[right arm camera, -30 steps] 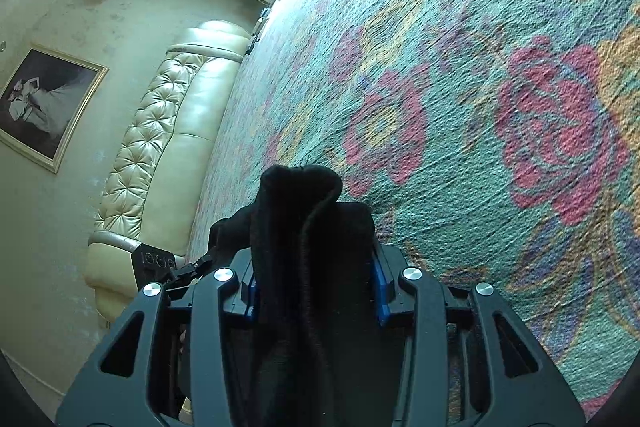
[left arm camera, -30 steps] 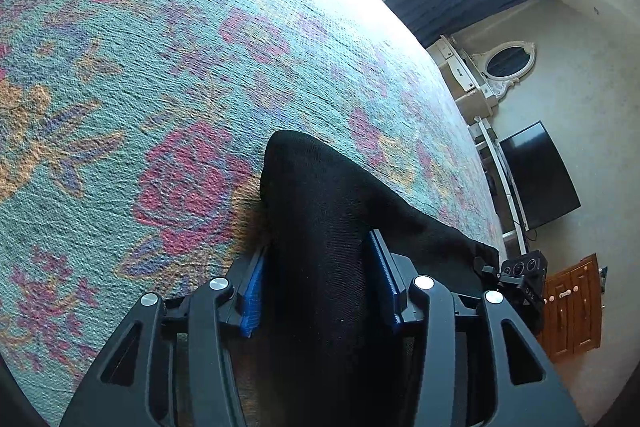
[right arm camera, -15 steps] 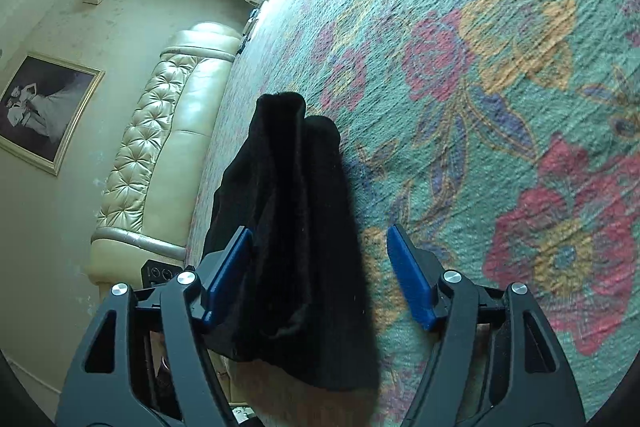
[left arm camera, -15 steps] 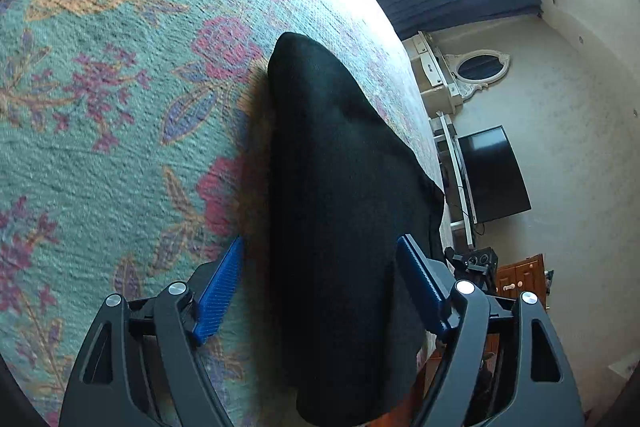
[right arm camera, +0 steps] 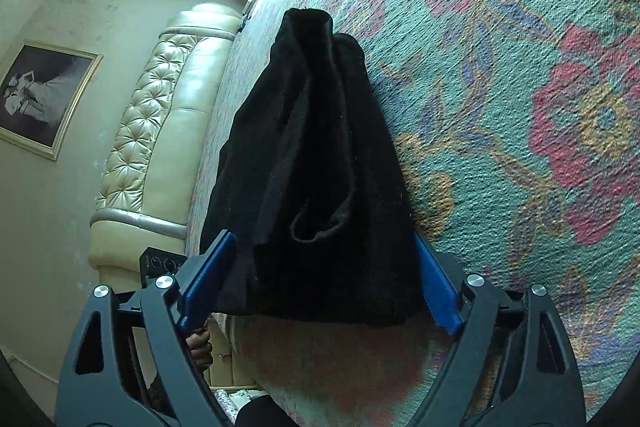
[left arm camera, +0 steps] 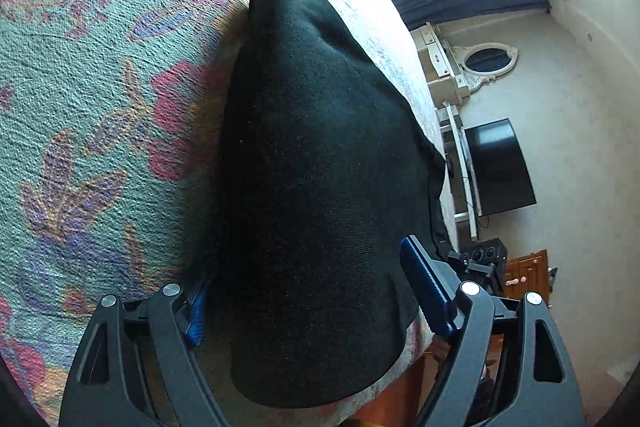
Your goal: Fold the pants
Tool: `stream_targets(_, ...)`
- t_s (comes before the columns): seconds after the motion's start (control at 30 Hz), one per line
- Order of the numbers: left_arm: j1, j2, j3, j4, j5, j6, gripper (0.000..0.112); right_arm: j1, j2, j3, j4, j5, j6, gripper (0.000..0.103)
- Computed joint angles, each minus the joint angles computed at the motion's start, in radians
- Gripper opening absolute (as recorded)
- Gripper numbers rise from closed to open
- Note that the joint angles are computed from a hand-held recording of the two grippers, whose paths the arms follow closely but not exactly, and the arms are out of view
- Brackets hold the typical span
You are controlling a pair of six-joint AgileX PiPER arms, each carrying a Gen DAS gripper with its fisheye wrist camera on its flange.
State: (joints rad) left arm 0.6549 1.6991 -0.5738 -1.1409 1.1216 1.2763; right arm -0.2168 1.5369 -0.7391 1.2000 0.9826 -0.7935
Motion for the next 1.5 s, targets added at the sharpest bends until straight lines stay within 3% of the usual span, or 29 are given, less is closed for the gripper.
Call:
stream_targets(0.03, -0.022, -0.021, 0.008, 0.007, -0.036, 0.0, 0.064, 0.002, 0.001, 0.001, -0.005, 0.0, 0.002, 0.053)
stream_targets(0.1, -0.022, -0.028, 0.014, 0.001, -0.049, 0.012, 0.055, -0.024, 0.012, 0.011, 0.018, 0.038, -0.028, 0.046)
stream_targets(0.23, 0.007, -0.029, 0.029, 0.0, -0.053, 0.028, 0.049, -0.032, 0.004, 0.019, 0.033, 0.059, -0.032, 0.04)
stream_targets(0.5, -0.003, -0.076, 0.044, 0.016, -0.089, 0.003, 0.048, -0.028, 0.006, 0.011, 0.043, 0.07, -0.022, 0.039)
stream_targets(1.5, 0.064, -0.123, 0.05, 0.078, -0.057, -0.03, 0.047, 0.033, -0.058, 0.066, 0.077, 0.027, 0.012, 0.036)
